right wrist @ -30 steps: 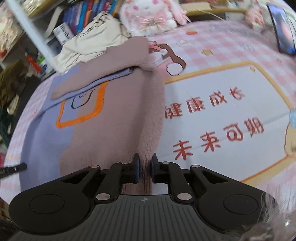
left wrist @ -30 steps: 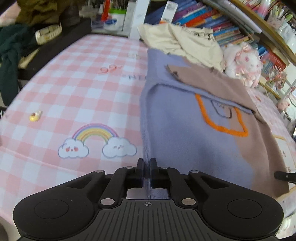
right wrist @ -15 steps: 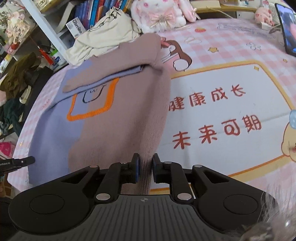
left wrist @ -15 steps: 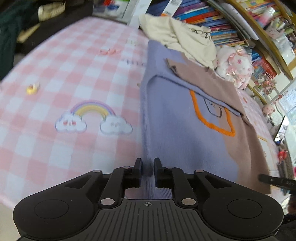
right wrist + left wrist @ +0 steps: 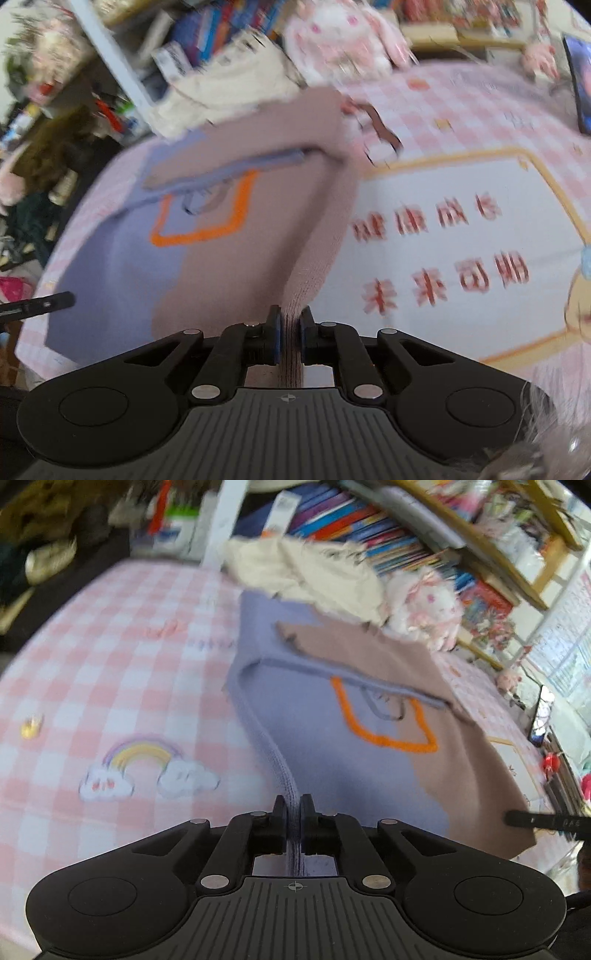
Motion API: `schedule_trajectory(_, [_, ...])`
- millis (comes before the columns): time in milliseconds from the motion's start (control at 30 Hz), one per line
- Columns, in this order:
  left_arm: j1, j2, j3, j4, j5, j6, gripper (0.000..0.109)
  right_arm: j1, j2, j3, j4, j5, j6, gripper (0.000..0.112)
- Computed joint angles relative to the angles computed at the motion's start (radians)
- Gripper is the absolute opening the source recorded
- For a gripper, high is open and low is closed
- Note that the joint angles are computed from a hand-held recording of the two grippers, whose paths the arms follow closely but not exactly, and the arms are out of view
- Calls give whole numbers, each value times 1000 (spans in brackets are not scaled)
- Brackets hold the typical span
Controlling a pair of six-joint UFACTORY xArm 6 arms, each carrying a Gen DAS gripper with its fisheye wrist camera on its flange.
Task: Fold clothes
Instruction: 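Hold both side edges and fold them inward toward the sweater's middle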
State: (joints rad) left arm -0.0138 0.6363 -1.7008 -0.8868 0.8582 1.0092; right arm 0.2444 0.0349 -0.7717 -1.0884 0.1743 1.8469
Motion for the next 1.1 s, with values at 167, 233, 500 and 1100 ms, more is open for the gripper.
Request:
schedule_trajectory(167, [29, 31, -34, 8, 62, -57, 7, -25, -2, 38, 19, -50, 48, 15])
schedule_trajectory(233, [34, 38, -40, 22, 76, -73, 8, -29, -4, 40, -18, -59, 100, 15])
schedule_trajectory(500, [61, 96, -107, -4, 179, -124, 10, -6, -4, 29, -61, -28, 171, 15])
schedule_trajectory(1100, [87, 218, -303, 18, 346, -221, 10, 51, 3, 4, -93, 77, 278, 15])
